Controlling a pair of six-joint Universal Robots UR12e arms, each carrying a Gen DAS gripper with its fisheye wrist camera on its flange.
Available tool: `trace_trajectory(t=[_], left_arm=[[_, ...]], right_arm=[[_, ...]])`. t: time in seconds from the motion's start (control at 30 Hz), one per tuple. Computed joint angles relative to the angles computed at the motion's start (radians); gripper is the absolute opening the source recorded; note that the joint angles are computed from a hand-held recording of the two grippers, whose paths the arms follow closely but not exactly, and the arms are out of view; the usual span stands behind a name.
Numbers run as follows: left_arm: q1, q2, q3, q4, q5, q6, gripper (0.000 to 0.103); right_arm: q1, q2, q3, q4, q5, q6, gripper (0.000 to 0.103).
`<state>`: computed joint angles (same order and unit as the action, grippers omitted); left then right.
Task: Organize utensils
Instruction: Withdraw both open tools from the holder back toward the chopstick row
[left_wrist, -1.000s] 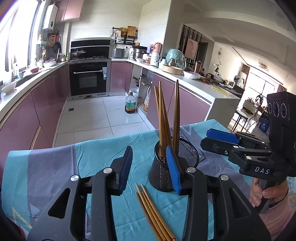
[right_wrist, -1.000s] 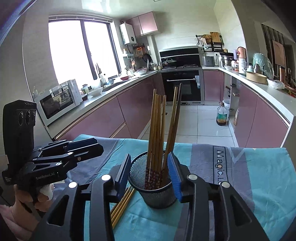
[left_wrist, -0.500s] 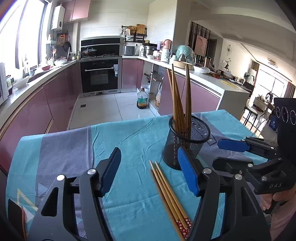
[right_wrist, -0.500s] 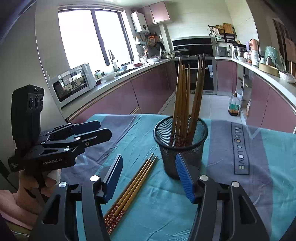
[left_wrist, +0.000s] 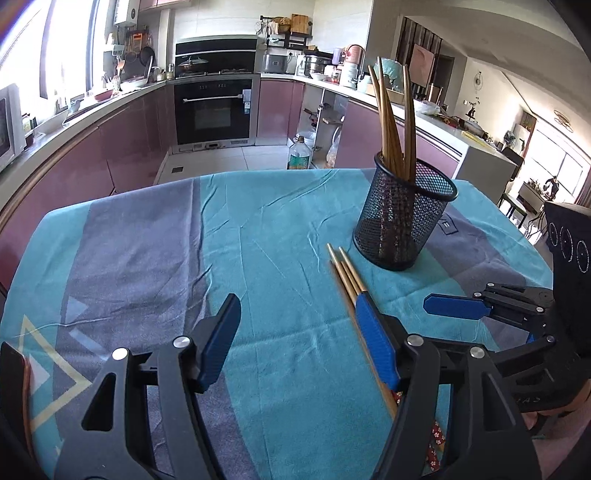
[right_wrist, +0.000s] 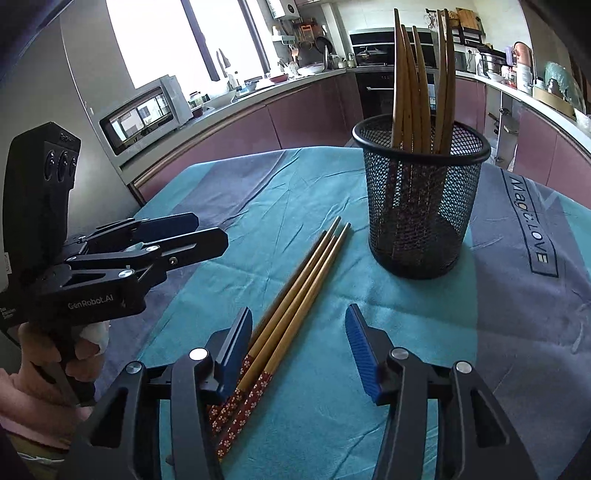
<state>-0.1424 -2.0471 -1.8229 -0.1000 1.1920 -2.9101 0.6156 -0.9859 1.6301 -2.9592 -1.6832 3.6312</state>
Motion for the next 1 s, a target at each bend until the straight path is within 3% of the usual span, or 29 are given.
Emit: trace_trajectory(t=[0.7,1.0], left_arm=[[-0.025,-0.007,-0.004,-0.062,0.014,0.043,0.064],[-0.045,-0.022,0.015,-0.098,0.025,0.086,0.064]], right_arm=[[0.026,0.018,-0.051,0.149,-0.111,-0.030,0.036],[0.018,0.005,-0.021,0.122,-0.093,-0.002,0.033]])
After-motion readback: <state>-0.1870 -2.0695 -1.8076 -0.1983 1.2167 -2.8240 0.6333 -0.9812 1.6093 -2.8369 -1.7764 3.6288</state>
